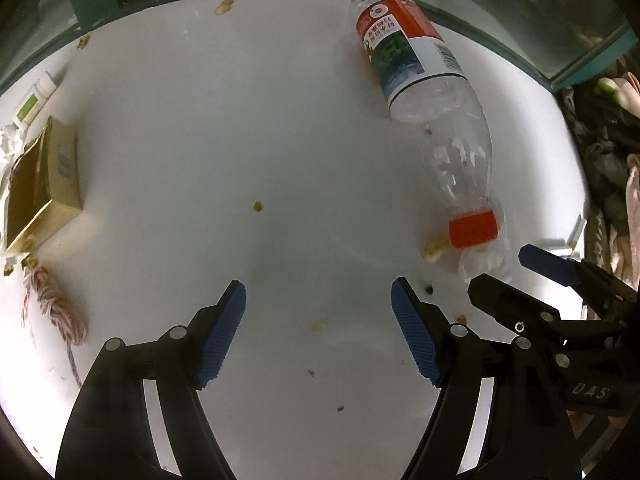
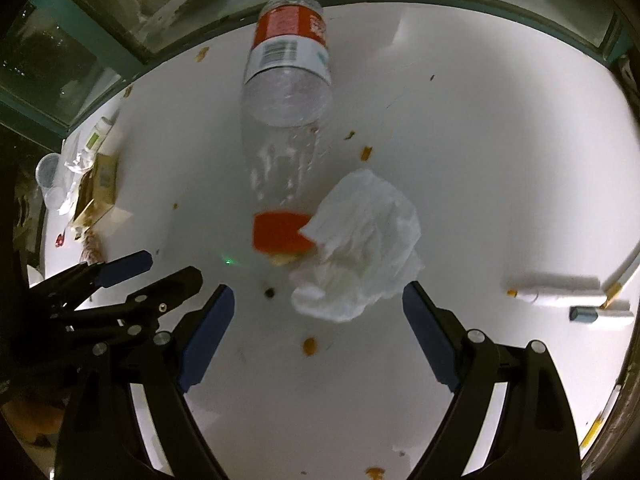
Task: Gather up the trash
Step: 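Move the right gripper to the white tissue beside the bottle cap, then close the right gripper on the white tissue and lift it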
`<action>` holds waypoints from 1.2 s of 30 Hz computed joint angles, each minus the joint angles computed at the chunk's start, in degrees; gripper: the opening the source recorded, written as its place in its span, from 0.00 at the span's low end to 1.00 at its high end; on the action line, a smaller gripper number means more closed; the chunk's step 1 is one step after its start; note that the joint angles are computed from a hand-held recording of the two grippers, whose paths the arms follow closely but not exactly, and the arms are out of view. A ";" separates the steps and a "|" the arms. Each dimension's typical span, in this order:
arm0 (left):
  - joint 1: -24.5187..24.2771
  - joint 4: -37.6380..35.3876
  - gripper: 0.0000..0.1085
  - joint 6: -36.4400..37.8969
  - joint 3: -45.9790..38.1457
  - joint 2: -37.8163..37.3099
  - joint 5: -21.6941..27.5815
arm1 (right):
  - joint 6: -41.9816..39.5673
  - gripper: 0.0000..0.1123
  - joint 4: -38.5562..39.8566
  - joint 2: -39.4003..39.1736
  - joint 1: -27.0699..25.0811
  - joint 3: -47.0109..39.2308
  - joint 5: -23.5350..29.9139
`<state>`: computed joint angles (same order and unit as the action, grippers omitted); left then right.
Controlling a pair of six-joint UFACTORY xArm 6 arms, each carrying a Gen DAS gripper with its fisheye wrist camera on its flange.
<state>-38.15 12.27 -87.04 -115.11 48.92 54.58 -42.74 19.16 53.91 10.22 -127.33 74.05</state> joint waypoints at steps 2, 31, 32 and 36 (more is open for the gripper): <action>0.18 0.32 0.67 -0.18 0.20 0.12 -0.53 | 0.31 0.74 0.31 2.23 0.01 -3.59 2.16; -1.16 4.70 0.74 -0.08 -3.40 2.41 0.05 | -0.89 0.17 1.59 2.67 -0.32 -3.57 2.14; -1.42 4.86 0.74 -0.04 -4.62 2.87 0.56 | -0.75 0.17 2.24 3.00 -0.71 -4.61 3.69; -2.43 4.73 0.74 -0.06 -9.10 4.23 2.82 | -1.32 0.17 4.06 0.62 -1.69 -2.27 6.56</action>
